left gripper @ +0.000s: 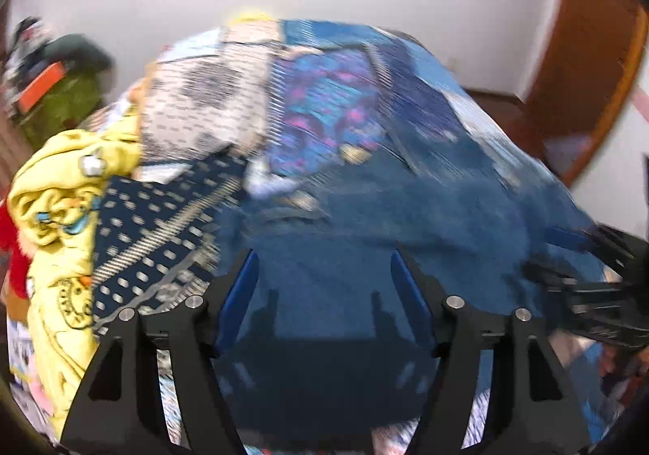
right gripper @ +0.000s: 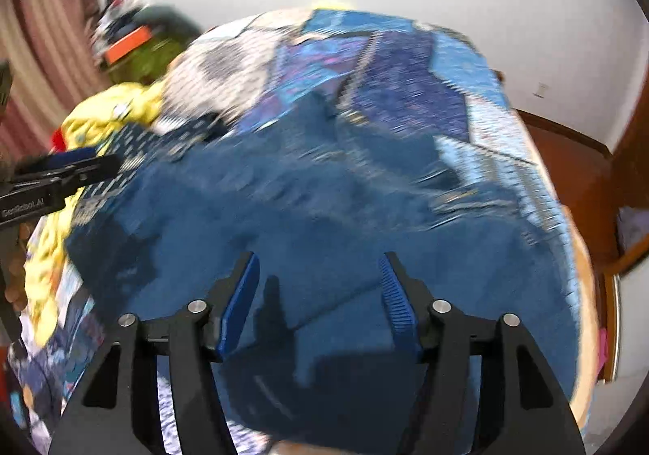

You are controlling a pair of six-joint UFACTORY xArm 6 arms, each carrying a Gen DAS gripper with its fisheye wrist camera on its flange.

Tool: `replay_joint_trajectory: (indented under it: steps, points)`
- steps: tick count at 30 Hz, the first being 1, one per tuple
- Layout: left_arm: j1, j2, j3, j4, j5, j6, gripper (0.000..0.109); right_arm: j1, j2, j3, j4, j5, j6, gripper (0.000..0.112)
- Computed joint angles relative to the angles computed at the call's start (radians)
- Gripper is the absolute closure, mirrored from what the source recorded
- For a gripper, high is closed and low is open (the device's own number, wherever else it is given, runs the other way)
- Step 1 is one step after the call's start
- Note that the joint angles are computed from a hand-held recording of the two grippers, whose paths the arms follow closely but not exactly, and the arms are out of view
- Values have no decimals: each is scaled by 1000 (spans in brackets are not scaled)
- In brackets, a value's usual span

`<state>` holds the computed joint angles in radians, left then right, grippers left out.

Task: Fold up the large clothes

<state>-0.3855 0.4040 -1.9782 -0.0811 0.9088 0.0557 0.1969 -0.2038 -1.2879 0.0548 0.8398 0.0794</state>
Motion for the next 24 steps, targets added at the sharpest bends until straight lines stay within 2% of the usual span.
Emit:
replay_joint_trajectory:
  steps: [4, 8, 10, 12, 14, 16, 19, 21, 24]
  points:
    - [-26, -69, 136, -56, -23, 71, 42, 47, -3, 26, 47, 15, -32, 55]
    - [-37, -77, 204, 10, -12, 53, 42, 71, 21, 32, -80, 30, 9, 55]
    - [-28, -85, 238, 32, -18, 48, 41, 55, 14, 48, -85, 35, 8, 48]
    - [-14, -118, 299, 33, -66, 56, 39, 12, -18, 84, -5, 17, -24, 39]
    - [-4, -157, 357, 82, -106, 31, 38, -15, -53, 116, 0, 4, -10, 39]
    - [9, -185, 401, 86, -130, 31, 26, -30, -88, 142, -86, 4, 22, 39]
    - [30, -221, 455, 87, -153, 10, 26, -42, -111, 150, -260, 63, 95, 39]
    - [36, -245, 488, 156, -175, -55, 26, -82, -155, 191, -242, 54, 86, 39]
    - [61, -296, 552, 89, -205, -77, 26, -137, -222, 243, -209, 61, 95, 39]
